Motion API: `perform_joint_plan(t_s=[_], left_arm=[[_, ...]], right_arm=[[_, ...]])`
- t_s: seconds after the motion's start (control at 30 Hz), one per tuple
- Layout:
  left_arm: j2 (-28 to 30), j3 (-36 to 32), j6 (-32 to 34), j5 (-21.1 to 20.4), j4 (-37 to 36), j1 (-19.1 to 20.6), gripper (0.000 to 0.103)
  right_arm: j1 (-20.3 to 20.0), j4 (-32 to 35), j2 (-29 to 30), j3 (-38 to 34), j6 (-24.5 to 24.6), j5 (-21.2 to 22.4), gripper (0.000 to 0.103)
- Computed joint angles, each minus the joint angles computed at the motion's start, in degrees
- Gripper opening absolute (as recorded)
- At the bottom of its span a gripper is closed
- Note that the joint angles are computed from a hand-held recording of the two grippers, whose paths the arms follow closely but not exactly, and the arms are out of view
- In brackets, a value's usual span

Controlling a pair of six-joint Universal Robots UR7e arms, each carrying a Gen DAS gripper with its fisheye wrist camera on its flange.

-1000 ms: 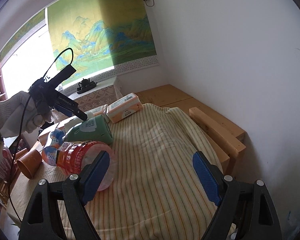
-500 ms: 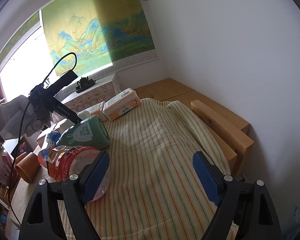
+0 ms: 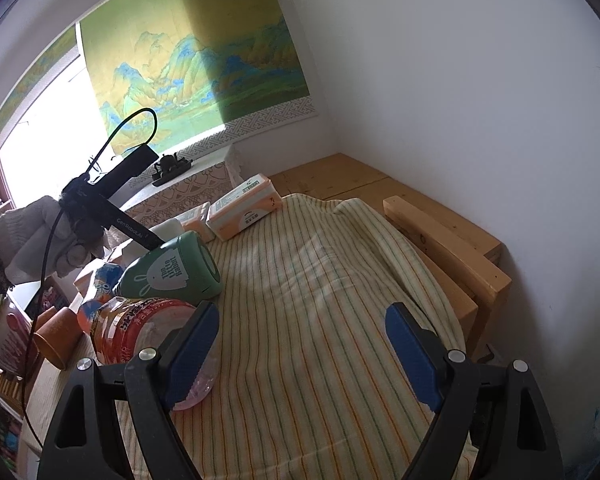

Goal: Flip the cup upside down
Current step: 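Lift the white cup off the table with the left tool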

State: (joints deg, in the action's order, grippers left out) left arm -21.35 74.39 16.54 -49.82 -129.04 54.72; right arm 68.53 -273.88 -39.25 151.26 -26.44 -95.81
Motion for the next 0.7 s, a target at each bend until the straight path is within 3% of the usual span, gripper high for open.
perform_joint_plan(t_s=[0.2,0.4,0.7], left_arm=[[-2.37,2.67,1.50,0.36,-2.83,-1.47,0.085],[-8.38,8.61,1.91,-0.30,-6.17,-3.65,0.085],[-24.18,27.15,-3.16,1.01,-7.28,-8.24,0.085]], right_arm=[[0.55,0.01,0.42,-0.28,-0.17,-0.67,0.082],[1.52,0.02,0.14,-0.28,0.18,-0.60,0.082],[4.50,-3.03,2.44,1.15,-0.20,0.74,0.082]])
